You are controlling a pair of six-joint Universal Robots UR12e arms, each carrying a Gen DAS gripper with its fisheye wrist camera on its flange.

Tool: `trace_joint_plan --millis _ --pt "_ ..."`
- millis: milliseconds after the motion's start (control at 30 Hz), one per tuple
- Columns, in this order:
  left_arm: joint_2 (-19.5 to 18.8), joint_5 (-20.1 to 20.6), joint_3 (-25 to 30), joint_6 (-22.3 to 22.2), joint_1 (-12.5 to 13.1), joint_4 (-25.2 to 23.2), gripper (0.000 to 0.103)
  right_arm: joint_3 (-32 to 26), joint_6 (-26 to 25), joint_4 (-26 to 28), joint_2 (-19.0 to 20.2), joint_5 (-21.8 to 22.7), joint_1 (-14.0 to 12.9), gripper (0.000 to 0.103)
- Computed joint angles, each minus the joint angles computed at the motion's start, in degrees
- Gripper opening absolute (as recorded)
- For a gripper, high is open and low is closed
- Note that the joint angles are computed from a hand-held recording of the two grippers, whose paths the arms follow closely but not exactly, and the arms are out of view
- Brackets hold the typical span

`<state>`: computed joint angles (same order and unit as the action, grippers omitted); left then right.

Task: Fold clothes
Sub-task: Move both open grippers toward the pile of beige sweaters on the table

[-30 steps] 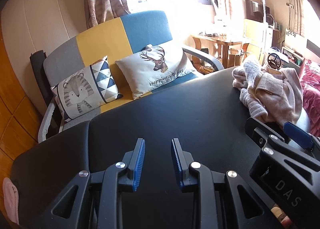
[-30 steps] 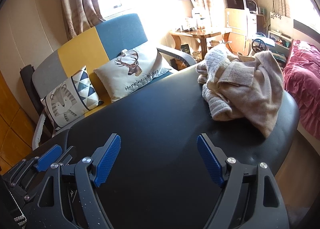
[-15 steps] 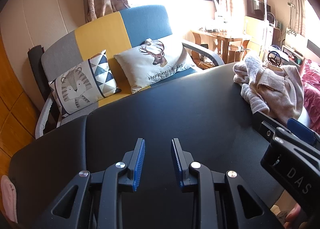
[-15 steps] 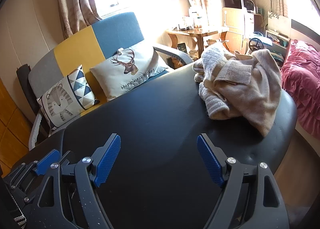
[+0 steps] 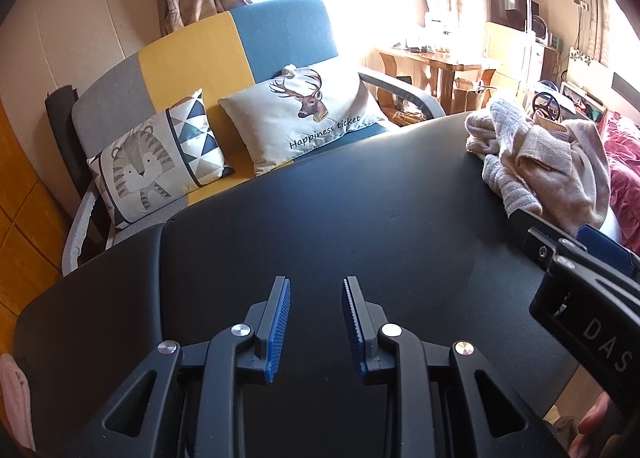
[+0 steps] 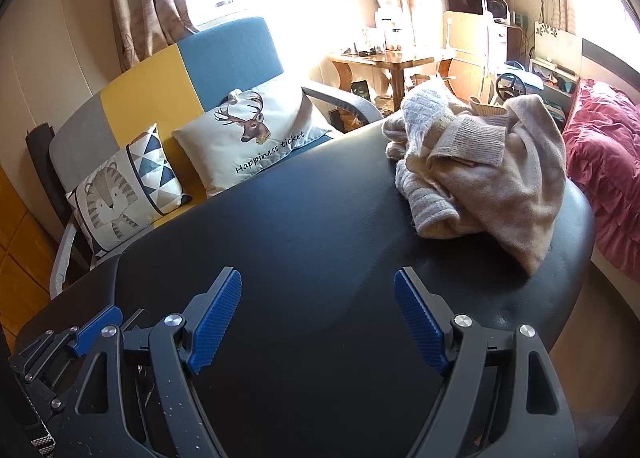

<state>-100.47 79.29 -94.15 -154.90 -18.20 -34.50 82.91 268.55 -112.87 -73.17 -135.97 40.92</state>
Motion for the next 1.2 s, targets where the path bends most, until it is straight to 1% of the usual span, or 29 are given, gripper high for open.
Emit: trace_joint_plan --millis 67,167,233,367,500,533,600,667,833,967,1133,1200 --pt "-0.17 -0.6 -0.06 0.39 0.05 0.51 0.027 0.22 2.06 1.32 -0.06 -1.79 0.23 0.081" --pt "-0.39 -1.75 0.04 1.03 -0.01 0.01 0.027 1.76 5.37 1.1 -0.84 -3.75 0.45 0.081" --pt "-0.59 -2.08 0.3 1.67 -0.29 -1.19 0.027 2.65 7.07 1.26 -1.46 -3.52 0.31 0.081" --pt "-0.84 -1.6 0.26 3.06 -0.92 -2.09 0.027 3.23 9.37 3.54 -2.12 -2.62 -0.03 0.082" --pt "-0.85 -2.77 -0.15 4.12 -0.99 -2.6 0.027 3.0 13.57 9.15 -2.41 -2.79 -0.02 0.082" --pt "-0.89 -2.99 -0.15 4.31 -0.99 -2.87 0.027 3.43 14.53 9.5 -2.7 -2.64 -0.02 0.082" --pt "-1.03 -2.87 0.05 4.66 -1.15 -3.73 0.027 4.64 15.45 8.32 -3.36 -1.93 -0.15 0.082" --pt "-1.1 -2.66 -0.04 4.92 -1.33 -3.71 0.027 4.82 16.52 9.14 -3.53 -1.59 -0.16 0.082" --pt "-1.01 -2.81 -0.3 5.53 -1.4 -3.63 0.027 4.13 16.06 10.5 -3.22 -1.21 -0.16 0.082" --pt "-0.95 -3.0 -0.3 5.47 -1.33 -3.62 0.027 3.86 15.53 10.31 -3.0 -1.23 -0.1 0.082" --pt "-0.9 -3.96 -0.01 5.8 -1.09 -5.06 0.027 3.72 14.9 10.14 -2.91 -0.94 -0.22 0.082" --pt "-0.87 -3.9 -0.09 5.89 -1.11 -4.79 0.027 3.78 14.79 9.96 -2.93 -1.06 -0.24 0.082"
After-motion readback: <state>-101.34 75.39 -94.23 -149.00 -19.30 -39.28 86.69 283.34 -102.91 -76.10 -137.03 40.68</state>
